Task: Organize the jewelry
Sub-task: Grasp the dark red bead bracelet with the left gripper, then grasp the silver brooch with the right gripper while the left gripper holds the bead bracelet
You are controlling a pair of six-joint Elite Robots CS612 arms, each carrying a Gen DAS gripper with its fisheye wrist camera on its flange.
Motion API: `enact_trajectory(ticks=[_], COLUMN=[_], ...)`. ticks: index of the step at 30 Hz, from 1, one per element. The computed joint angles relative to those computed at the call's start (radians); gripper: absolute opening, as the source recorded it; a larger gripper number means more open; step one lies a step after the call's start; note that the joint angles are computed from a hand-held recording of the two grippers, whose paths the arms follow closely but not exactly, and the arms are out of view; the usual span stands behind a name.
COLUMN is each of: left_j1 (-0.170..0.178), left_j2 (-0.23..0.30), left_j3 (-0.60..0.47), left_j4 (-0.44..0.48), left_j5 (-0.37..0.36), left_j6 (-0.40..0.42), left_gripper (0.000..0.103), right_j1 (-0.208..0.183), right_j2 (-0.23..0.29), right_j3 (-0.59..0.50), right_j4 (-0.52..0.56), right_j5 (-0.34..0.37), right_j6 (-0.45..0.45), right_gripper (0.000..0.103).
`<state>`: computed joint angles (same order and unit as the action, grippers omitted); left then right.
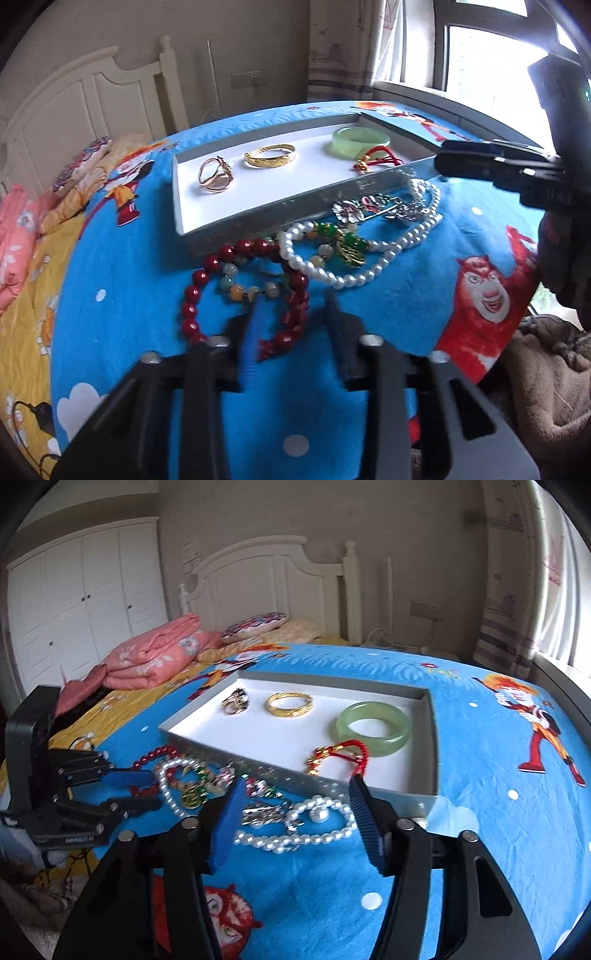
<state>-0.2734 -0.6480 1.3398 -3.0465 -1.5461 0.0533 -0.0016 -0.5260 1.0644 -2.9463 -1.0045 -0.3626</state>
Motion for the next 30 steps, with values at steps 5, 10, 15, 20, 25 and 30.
enact_trajectory(ticks=[5,10,15,20,25,30], left_j1=[0.006,0.022,0.033,0.032,0.035,0.037], left_j2=[-0.015,-0.031,-0.032,-0.023,-0.021,-0.019], left_j3=[0.041,0.072,0.076,0.066,0.067,0.066], left_j4=[-0.043,-0.057,-0.058,-0.072,-0.085,-0.092], left_j5=[0.030,0.078,0.072,0.052,0.033,0.022], left_j6=[-0.038,-0.097,-0.127,-0.145,-0.168,-0.172], left_gripper=[0.013,0.012,0.012,0.013,0.014,0.022], right_j1=[0.009,0.026,0.044,0.049,0.048,0.036], right_j2=[-0.020,-0.025,-0.017,-0.007,0.004,0.010], right_j3=[0.027,0.024,0.007,-0.017,-0.044,-0.061], right_j4=[0.071,0.135,0.153,0.166,0.202,0.238], right_j5=[0.028,-0.042,-0.125,-0.141,-0.129,-0.069], right_j6=[-0.136,-0.204,-0.231,-0.221,-0.203,-0.179], right_gripper=[0.043,0.037,0.037,0.037,0.034,0.028])
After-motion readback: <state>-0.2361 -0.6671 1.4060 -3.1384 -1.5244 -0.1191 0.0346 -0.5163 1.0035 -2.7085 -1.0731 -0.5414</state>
